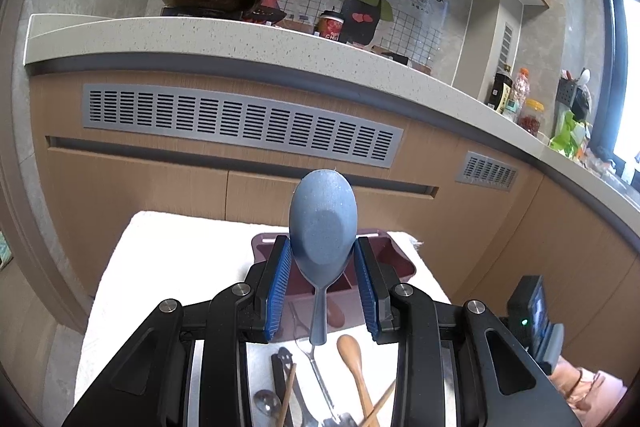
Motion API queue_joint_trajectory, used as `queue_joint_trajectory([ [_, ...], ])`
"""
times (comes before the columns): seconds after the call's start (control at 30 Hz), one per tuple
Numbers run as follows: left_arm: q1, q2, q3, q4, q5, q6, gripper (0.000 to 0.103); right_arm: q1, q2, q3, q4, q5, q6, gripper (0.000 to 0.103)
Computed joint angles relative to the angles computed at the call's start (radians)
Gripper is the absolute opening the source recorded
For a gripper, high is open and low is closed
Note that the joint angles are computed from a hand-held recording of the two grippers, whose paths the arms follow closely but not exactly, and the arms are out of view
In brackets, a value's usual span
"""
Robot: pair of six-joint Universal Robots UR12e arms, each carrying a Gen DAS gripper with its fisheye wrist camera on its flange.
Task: Organize utensils
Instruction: 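Lift both held spoons and carry them over the maroon caddy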
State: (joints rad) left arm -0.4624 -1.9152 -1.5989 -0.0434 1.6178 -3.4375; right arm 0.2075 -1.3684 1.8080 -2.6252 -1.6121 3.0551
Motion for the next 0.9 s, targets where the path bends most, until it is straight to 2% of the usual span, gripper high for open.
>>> queue_joint_trajectory([
  [0.27, 0.0, 0.012, -0.025, -0.022, -0.019, -0.016, 0.034, 0.01, -0.056, 0.021, -0.128, 0.171, 0.015, 0.029],
  [0.43, -0.001, 0.02, -0.042, -0.02, -0.031, -0.032, 0.034, 0.031, -0.064, 0.012, -0.194, 0.224, 0.025, 0.029],
  [0.57, -0.002, 0.021, -0.044, -0.011, -0.031, -0.031, 0.034, 0.04, -0.059, -0.004, -0.244, 0.245, 0.043, 0.029],
  [0.67, 0.002, 0.018, -0.025, 0.004, -0.046, -0.027, 0.034, 0.044, -0.048, -0.032, -0.315, 0.247, 0.053, 0.029],
  [0.83, 0.0, -0.007, 0.04, 0.07, -0.029, 0.021, 0.034, 0.059, 0.004, -0.132, -0.483, 0.228, 0.049, 0.03],
  [0.9, -0.001, -0.023, 0.07, 0.078, -0.012, 0.035, 0.034, 0.065, 0.04, -0.183, -0.513, 0.206, 0.043, 0.03],
])
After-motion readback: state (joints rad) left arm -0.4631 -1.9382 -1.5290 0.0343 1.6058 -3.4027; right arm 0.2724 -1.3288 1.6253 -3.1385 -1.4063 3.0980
